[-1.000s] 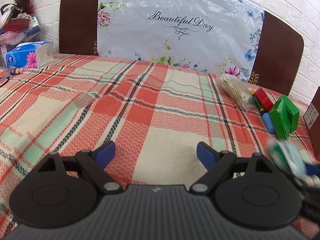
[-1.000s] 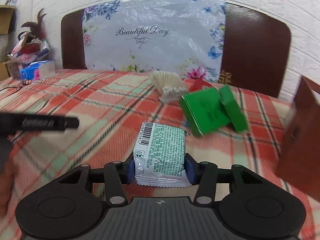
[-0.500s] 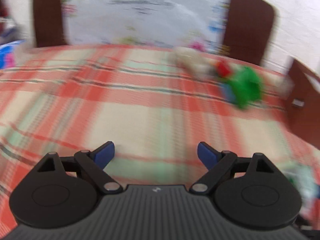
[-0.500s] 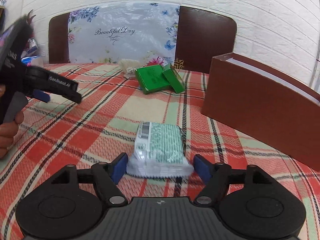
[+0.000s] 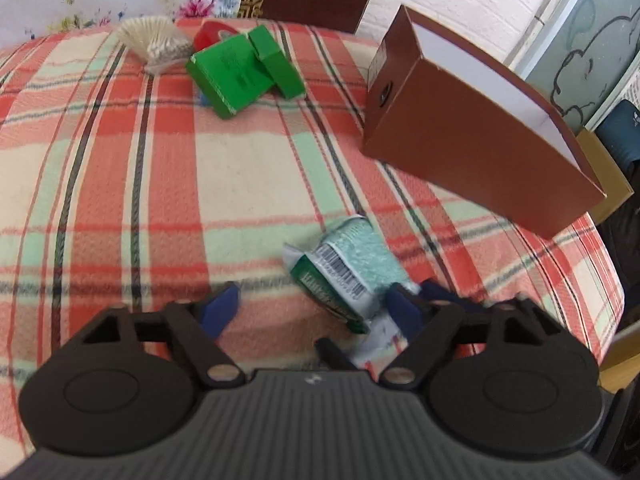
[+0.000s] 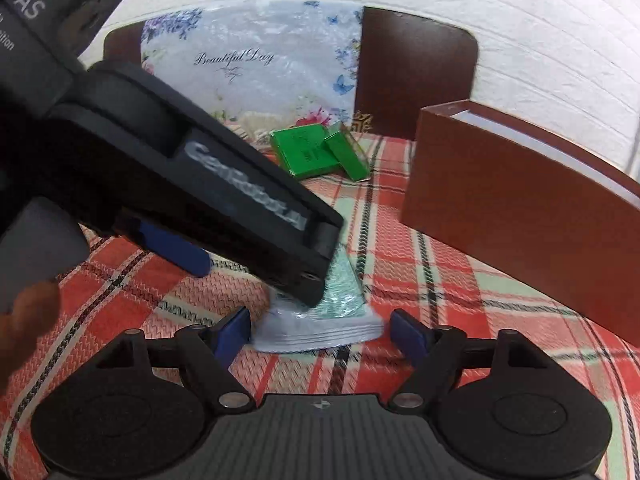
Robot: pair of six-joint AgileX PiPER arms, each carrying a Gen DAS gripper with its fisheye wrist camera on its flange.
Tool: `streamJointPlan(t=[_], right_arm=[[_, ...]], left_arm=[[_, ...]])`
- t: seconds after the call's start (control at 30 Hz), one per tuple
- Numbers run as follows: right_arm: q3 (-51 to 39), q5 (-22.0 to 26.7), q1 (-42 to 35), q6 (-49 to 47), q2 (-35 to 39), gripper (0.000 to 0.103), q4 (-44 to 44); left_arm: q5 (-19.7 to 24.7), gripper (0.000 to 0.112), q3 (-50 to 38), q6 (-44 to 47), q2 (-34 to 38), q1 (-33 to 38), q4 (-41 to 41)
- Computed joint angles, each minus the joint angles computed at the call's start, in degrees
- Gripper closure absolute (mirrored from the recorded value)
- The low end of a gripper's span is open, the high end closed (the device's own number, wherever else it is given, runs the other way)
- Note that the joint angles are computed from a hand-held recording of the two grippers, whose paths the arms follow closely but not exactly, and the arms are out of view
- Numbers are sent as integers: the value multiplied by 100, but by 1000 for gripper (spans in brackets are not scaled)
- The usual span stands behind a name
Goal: Organize objects
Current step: 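Carry the packet into the brown box and open the right gripper, then move the right gripper back toward the green boxes on the table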
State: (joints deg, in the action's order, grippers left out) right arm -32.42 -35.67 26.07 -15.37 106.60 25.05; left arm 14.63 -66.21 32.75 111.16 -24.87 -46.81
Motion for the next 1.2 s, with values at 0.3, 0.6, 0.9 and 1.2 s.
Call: streamJointPlan(t=[0.3, 0.6, 0.9, 1.2], right_arm=[[580, -1567, -249, -43, -404, 78, 97], [315, -2331, -1661, -101, -766, 80, -252], [-467, -1747, -2495, 100, 1, 53, -394], [543, -3061, -1857, 726, -65, 46, 352]], left_arm=[[425, 77, -1004, 147, -38, -482, -43], [763, 77, -3873, -831, 1038, -1260, 1192], [2098, 60, -6907, -3510, 2960, -1570, 3912], [1030, 56, -4616, -3681, 1799, -1505, 4409]])
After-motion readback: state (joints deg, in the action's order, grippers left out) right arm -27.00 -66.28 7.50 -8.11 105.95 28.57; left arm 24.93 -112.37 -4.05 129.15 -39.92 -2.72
